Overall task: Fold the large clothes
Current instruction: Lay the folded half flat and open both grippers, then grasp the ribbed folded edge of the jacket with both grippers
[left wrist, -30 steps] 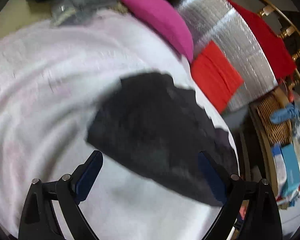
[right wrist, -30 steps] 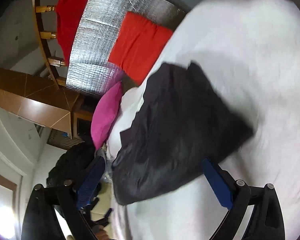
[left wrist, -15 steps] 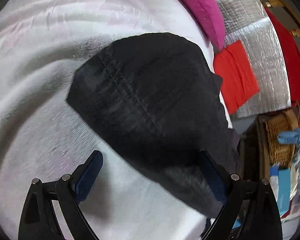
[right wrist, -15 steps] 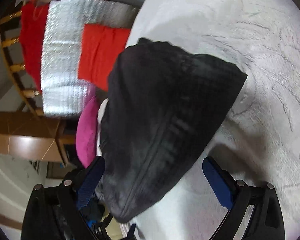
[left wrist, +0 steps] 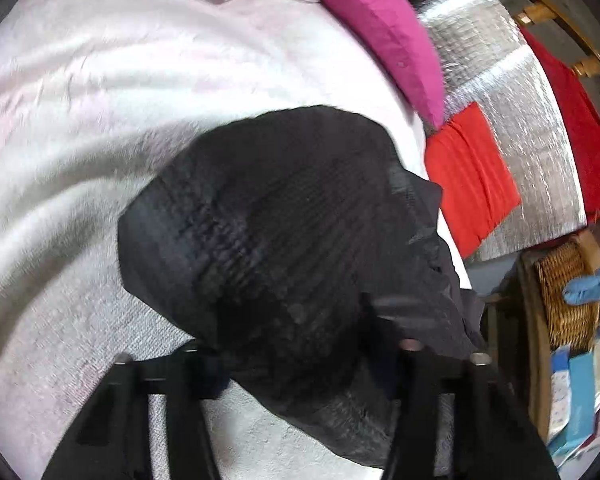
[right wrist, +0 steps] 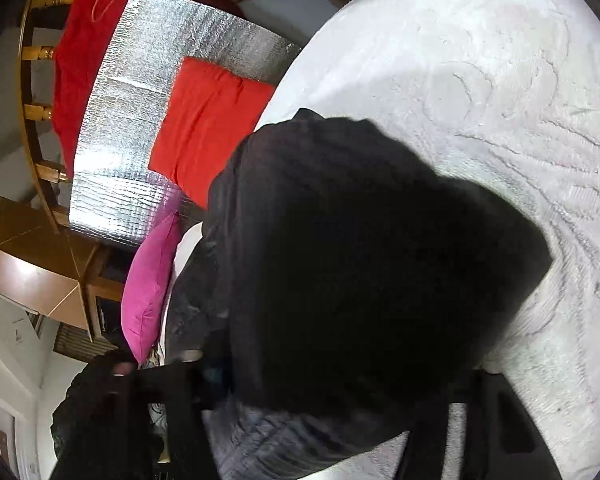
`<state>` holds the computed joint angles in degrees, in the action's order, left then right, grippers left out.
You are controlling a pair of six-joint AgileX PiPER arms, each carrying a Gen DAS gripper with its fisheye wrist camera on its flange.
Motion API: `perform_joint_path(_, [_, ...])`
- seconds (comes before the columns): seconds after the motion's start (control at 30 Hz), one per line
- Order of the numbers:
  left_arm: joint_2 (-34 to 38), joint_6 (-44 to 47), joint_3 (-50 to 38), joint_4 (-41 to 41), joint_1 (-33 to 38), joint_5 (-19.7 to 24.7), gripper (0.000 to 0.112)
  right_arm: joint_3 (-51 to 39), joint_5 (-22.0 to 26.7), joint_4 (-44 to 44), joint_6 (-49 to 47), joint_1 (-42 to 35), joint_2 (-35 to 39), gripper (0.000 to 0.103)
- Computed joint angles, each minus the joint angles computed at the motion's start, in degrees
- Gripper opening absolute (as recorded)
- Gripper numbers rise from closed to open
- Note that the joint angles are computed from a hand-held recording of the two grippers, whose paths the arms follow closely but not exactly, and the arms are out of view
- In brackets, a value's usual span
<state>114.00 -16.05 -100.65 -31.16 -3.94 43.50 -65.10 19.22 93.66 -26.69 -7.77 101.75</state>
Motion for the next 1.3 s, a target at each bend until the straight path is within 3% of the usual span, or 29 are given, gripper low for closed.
perform_joint_path(0.07, [-1.7, 0.2, 0.3, 3.3, -1.3, -0.8, 0.029, 0.3, -0.5, -1.4, 0.2, 0.2, -1.3, 0.044])
perform_joint_path(0.17, [-5.9, -0.2, 3.3, 6.3, -2.3, -2.0, 0.025, 1.2, -3.7, -10.8, 6.2, 2.0, -5.8, 0.041])
perform_joint_path(0.37, [-16.1, 7.9, 14.7, 1.9, 1.6, 2.0, 0.025, 9.3, -0.7, -24.9, 19.1, 2.0, -17.6, 0.041])
perform_joint_path(0.47, [-22.7, 10.4, 22.8, 3.2, 2.1, 1.0, 0.025, 16.1, 0.5, -28.8, 21.8, 2.6, -25.2, 0.041])
perform_joint_path(0.57, [-27.8, 13.7, 30.6, 2.4, 3.1, -0.4, 0.028, 23.9, 1.5, -26.9, 20.5, 2.5, -31.9, 0.041])
perform_joint_path(0.67, [-24.0, 10.0, 27.7, 8.1, 0.7, 0.9, 0.043, 26.4, 5.3, -25.5, 20.2, 0.9, -30.7, 0.051])
perform_joint_path(0.77, [-21.8, 11.8, 24.9, 6.3, 2.4, 5.4, 0.052, 26.4, 10.4, -25.0, 21.8, -2.6, -28.8, 0.067])
perform_joint_path(0.87, [-25.7, 18.2, 27.5, 2.4, 7.8, 11.3, 0.062, 26.9, 16.7, -30.8, 25.5, -6.1, -33.9, 0.080])
perform_joint_path(0.93, [-29.6, 22.2, 29.5, 2.0, 12.1, 14.5, 0.065, 27.0, 21.9, -36.7, 28.3, -8.6, -38.3, 0.082])
perform_joint_path(0.97, [-31.7, 23.3, 29.5, 3.5, 13.6, 16.1, 0.066, 25.6, 26.7, -41.8, 29.7, -10.4, -40.8, 0.082])
perform_joint_path(1.03, [-35.1, 23.2, 28.7, 8.2, 14.3, 15.4, 0.066, 22.4, 34.5, -48.8, 30.1, -12.7, -44.0, 0.082])
perform_joint_path(1.13, [-36.4, 22.0, 23.9, 14.3, 13.2, 12.5, 0.072, 16.2, 41.1, -51.2, 26.1, -15.8, -45.7, 0.082])
perform_joint_path(1.2, [-33.5, 19.6, 18.5, 17.0, 9.9, 10.8, 0.082, 11.3, 39.1, -51.9, 26.3, -13.3, -43.6, 0.082])
perform_joint_path(1.3, [-24.7, 14.6, 7.8, 22.6, 3.1, 11.1, 0.083, 3.7, 31.8, -57.9, 29.1, -5.7, -37.4, 0.082])
